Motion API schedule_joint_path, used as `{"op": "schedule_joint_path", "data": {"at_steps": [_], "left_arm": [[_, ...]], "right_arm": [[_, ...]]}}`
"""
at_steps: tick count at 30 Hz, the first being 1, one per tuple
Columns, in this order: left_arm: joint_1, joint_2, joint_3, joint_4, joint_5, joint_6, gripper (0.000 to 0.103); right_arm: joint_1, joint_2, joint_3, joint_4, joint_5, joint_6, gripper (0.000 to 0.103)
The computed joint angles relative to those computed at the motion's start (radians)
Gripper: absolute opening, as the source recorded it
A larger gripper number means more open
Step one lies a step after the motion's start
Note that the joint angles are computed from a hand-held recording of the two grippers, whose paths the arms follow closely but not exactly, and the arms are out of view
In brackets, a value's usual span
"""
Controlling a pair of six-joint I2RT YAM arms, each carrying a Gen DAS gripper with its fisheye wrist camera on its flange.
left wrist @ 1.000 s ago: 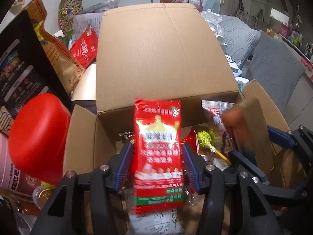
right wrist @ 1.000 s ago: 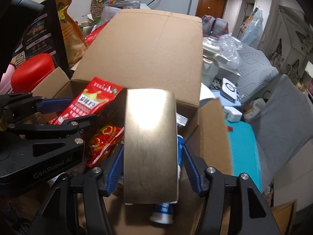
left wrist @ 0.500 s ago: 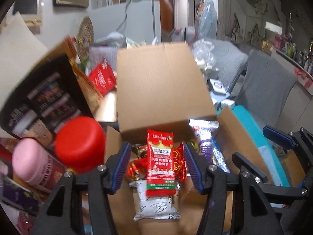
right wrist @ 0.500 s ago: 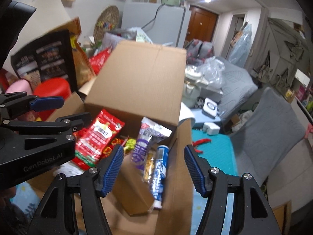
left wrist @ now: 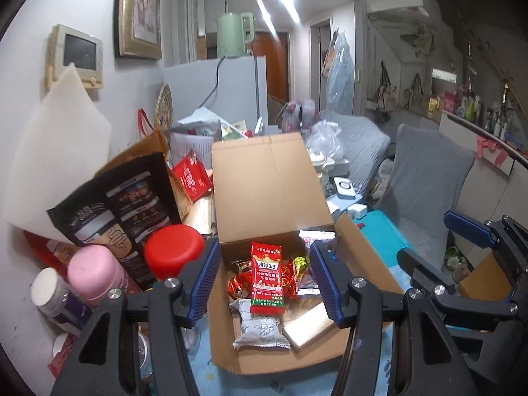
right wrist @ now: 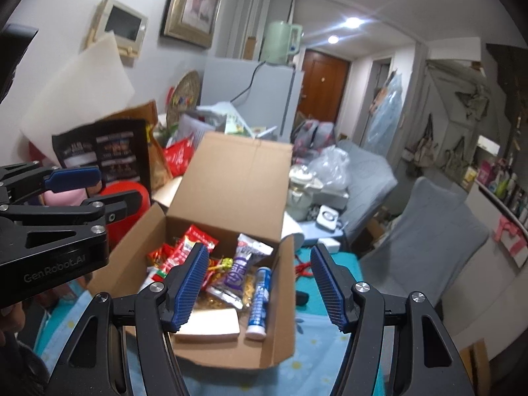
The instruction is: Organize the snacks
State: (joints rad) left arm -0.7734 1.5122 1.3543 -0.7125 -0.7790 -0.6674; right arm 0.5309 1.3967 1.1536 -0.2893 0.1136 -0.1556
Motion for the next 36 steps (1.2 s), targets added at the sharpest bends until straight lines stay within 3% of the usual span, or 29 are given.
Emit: {"op": "schedule_joint_path", "data": {"at_steps": [2, 5, 7, 9, 16, 27, 36], "left_arm": [[-0.036, -0.026, -0.007, -0.025, -0.035, -0.022, 0.056], [-0.082, -0.057, -0.016, -0.065, -0.077, -0.056, 0.058], [-0.121, -0.078, -0.027, -0.084, -0.117, -0.080, 0.077], [-0.164, -0.091, -0.038, -0.107, -0.180, -0.109, 0.083], [-0.295, -0.145, -0.096, -0.206, -0.258, -0.247, 0.083], [-0.472, -0.112, -0.179, -0.384, -0.291, -0.593, 0.083], [-0.496, -0.067, -0.211, -0.366, -0.246, -0.629, 0.083]], "right_arm": [[0.006, -0.052, -0.024, -0.005, 0.005, 0.010, 0.065], [0.011, -0.121, -0.060, -0.009, 0.011, 0.019, 0.075], [0.017, -0.167, -0.088, -0.010, 0.016, 0.025, 0.077], [0.024, -0.214, -0.117, -0.016, 0.020, 0.036, 0.080], [0.059, -0.359, -0.212, -0.036, 0.054, 0.062, 0.092], [0.143, -0.526, -0.391, -0.075, 0.152, 0.149, 0.094], [0.126, -0.593, -0.470, -0.125, 0.142, 0.223, 0.094]]}}
